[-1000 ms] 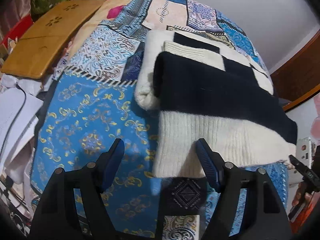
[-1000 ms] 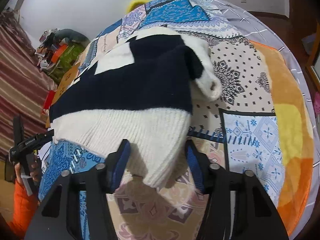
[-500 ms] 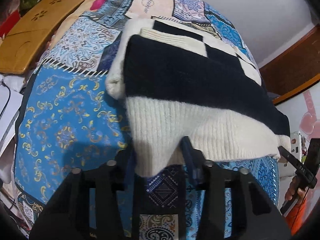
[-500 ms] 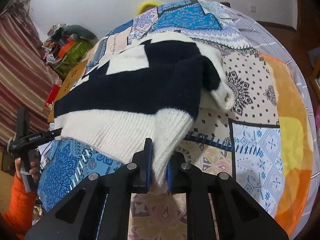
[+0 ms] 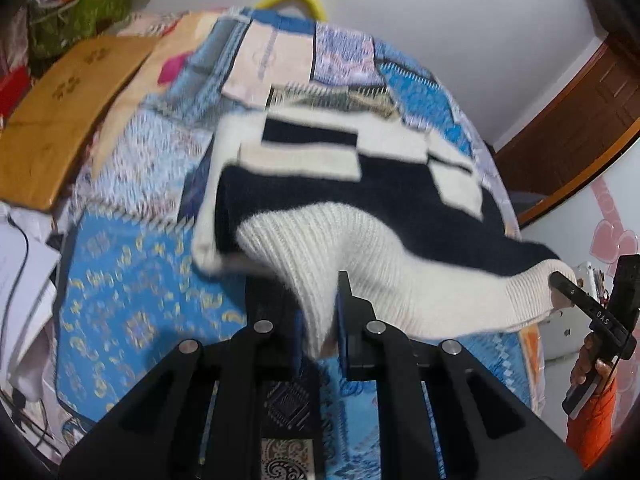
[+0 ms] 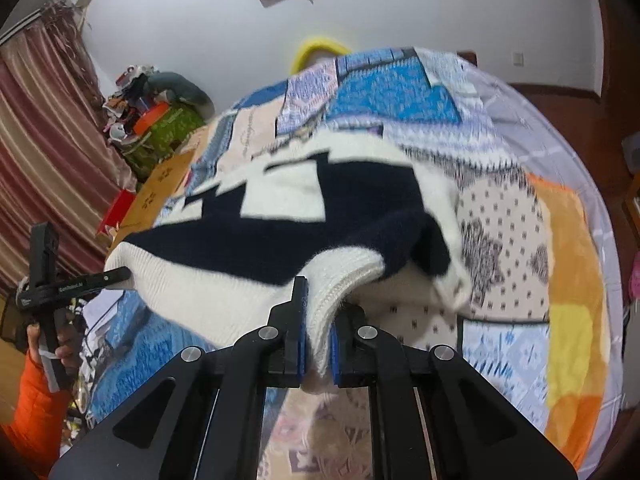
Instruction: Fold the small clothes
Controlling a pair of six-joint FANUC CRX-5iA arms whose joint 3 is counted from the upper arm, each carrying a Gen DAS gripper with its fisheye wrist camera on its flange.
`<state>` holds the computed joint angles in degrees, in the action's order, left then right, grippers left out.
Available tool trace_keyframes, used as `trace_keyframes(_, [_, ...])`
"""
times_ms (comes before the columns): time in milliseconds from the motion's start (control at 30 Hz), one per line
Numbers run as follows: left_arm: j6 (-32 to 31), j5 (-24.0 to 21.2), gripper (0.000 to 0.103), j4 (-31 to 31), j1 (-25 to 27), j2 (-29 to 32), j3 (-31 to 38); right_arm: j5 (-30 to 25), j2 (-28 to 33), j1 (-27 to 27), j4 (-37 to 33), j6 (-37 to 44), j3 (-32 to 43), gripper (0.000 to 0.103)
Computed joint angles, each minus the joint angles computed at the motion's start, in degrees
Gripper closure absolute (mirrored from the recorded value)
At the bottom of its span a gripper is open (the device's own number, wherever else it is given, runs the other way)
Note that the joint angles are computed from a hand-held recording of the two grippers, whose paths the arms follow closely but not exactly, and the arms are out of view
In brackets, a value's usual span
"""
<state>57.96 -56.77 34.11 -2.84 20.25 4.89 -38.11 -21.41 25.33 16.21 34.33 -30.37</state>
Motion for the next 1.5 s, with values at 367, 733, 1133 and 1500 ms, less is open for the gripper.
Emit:
trace_keyframes(367, [2.37,2.73,0.090,-0.95,-2.49,4.39,10.96,2.95,4.71,-4.39,5.07,-0.29,4.45,0.095])
trace_keyframes(733, [11.77,-0.70,0.090,-7.37,-3.63,15.54,26.66,3.64,13.43,-12.04,-3.55,6.12,12.59,0.095])
trace_keyframes(1133, [17.03,-7.07,0.090,-11.97,-4.32,26.60,39.44,0.35,22.44,-16.49,-12.22,14.19,19.08,0.095])
trace_keyframes(1500, [17.20,-11.30,0.078,-17.96,-5.75,28.52,45.39,-2.90,23.19,-17.61,-16.88,19.16,21.51,0.079])
